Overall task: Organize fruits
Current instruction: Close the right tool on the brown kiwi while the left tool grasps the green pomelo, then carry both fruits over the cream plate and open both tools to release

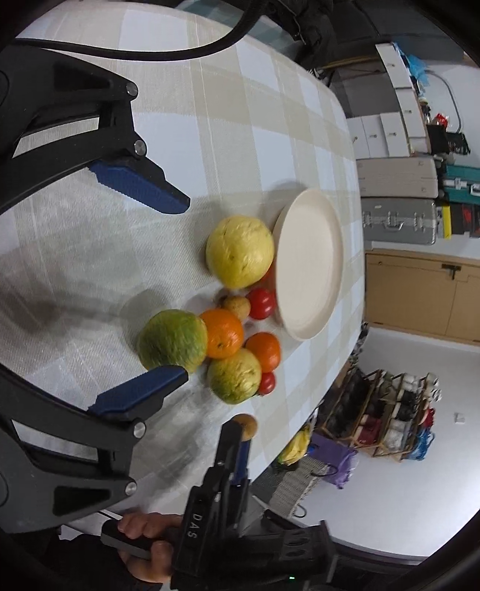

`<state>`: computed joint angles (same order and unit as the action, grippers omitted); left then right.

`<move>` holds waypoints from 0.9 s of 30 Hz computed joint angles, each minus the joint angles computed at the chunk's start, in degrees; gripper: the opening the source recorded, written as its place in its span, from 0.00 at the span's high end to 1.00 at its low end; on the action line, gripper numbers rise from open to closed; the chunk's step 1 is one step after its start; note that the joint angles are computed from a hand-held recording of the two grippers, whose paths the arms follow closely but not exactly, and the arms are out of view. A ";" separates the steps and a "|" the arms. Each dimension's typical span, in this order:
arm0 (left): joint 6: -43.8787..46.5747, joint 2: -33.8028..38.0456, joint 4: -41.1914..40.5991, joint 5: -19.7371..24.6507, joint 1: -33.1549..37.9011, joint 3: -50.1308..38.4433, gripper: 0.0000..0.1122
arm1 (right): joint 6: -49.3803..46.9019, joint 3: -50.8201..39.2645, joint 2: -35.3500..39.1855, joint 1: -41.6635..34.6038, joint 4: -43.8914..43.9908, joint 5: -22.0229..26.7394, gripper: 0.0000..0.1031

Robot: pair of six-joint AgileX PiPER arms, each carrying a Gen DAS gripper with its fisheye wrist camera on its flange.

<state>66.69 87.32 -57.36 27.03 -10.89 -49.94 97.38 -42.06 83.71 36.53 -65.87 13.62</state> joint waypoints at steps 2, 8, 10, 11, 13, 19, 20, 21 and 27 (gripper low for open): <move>-1.50 1.10 1.67 0.70 -1.56 -0.43 0.27 | -0.01 0.23 -0.25 0.05 -0.03 -0.03 0.71; -4.53 4.10 3.99 1.77 -5.89 -2.11 0.55 | -1.29 0.30 -0.38 -0.39 1.41 -0.30 0.71; -5.49 5.38 4.95 2.23 -6.39 -3.04 0.61 | -1.32 0.29 -0.51 -0.21 1.41 -0.04 0.71; -5.02 5.34 4.49 2.20 -6.33 -2.88 0.61 | -1.39 0.30 -0.55 -0.20 1.47 -0.13 0.71; -3.40 5.08 2.88 2.73 -5.81 -2.48 0.61 | -1.52 0.21 -0.45 -0.36 1.36 -0.21 0.71; -0.49 2.27 -0.12 1.02 -4.48 -1.25 0.61 | -0.69 0.04 -0.43 -0.40 0.31 -0.40 0.71; 0.22 1.79 -0.95 0.12 -4.37 -1.05 0.61 | -0.32 -0.07 -0.46 -0.37 -0.07 -0.29 0.71; 0.53 1.35 -1.42 -0.67 -4.20 -0.96 0.61 | -0.04 -0.22 -0.45 -0.39 -0.37 -0.24 0.71; 2.28 0.54 -4.30 -1.20 -1.49 -2.69 0.61 | -3.46 -2.71 0.14 -0.73 1.78 0.00 0.71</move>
